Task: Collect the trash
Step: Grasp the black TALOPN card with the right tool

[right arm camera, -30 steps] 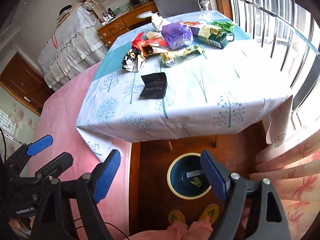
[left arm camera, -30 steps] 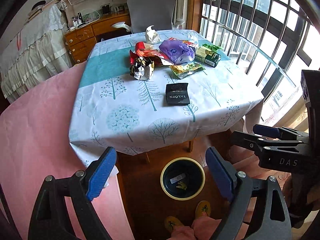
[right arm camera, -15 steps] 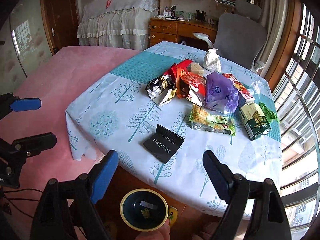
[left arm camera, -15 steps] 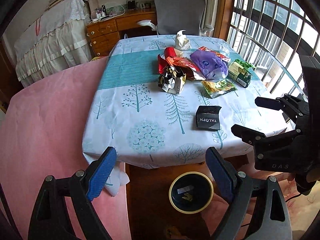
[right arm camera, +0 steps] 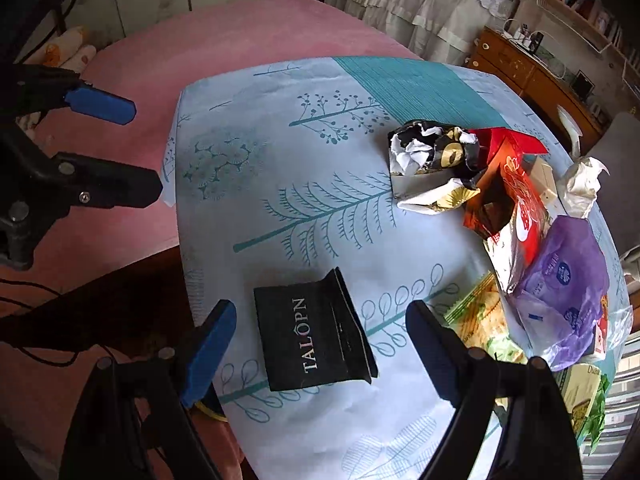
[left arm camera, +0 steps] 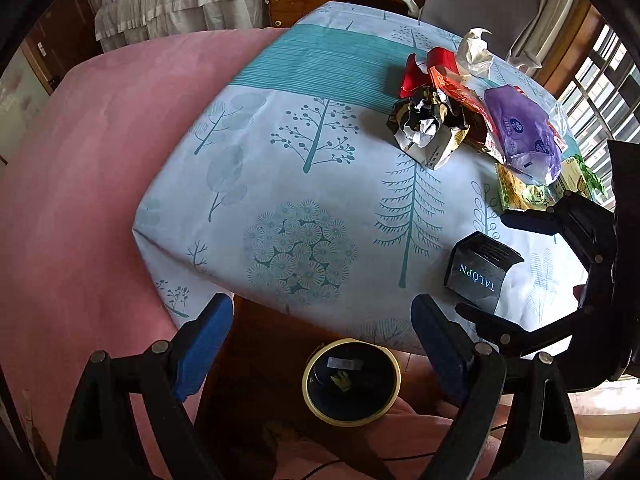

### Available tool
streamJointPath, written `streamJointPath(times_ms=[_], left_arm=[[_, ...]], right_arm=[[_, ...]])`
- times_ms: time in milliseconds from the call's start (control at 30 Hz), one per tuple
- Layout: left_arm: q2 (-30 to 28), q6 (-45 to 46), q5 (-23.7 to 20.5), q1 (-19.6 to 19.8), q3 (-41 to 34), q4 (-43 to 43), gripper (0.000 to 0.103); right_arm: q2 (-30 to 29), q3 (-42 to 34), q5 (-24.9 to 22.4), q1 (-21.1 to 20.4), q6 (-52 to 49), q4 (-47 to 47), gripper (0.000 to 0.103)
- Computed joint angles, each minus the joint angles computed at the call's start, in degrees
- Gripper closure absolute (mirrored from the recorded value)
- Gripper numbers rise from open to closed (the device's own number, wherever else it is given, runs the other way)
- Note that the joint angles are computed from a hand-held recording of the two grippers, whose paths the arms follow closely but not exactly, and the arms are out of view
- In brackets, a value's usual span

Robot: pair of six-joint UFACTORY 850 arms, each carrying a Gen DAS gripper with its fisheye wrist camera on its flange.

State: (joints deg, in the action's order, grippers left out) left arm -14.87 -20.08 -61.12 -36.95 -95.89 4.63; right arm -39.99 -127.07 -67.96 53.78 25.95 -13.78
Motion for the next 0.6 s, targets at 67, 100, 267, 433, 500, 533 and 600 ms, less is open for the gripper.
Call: streamJointPath(times_ms=[67, 100, 267, 433, 500, 533, 600], left_arm=[[0.1, -1.9, -0.4, -0.3, 0.6, 0.6, 0.014], [0.0, -2.8, -0.5, -0.5, 0.8, 0.8, 0.014], [-0.6, -5.6, -1.2, -1.1, 0.6, 1.2, 0.014], [-2.4, -5.7, -2.1, -1.5, -2.0, 1.2, 0.014], [-3.5, -5.1, -2.6, -1.6, -3.6, 1.1, 0.014], [-4.2, -4.7, -2.9, -1.6, -4.5, 1.0, 0.014], [-5.7, -4.0, -3.3, -1.7, -6.6, 0.8, 0.014]], right_arm=[[-0.5, -0.2, -0.4, 0.4, -4.2, -0.6, 0.016], [-0.8, -0.3, -1.0, 0.4, -6.1, -0.6, 0.016], [-0.2, 0.7, -0.8, -1.0, -8.5, 4.3, 0.023], [2.0, 3.9, 2.2, -2.3, -8.8, 9.1, 0.048], [2.5, 4.7, 2.9, -2.6, -8.1, 9.0, 0.056], [2.9, 5.3, 3.4, -2.9, -8.0, 9.6, 0.059], [3.6, 6.4, 4.3, -3.6, -7.1, 10.5, 0.060]])
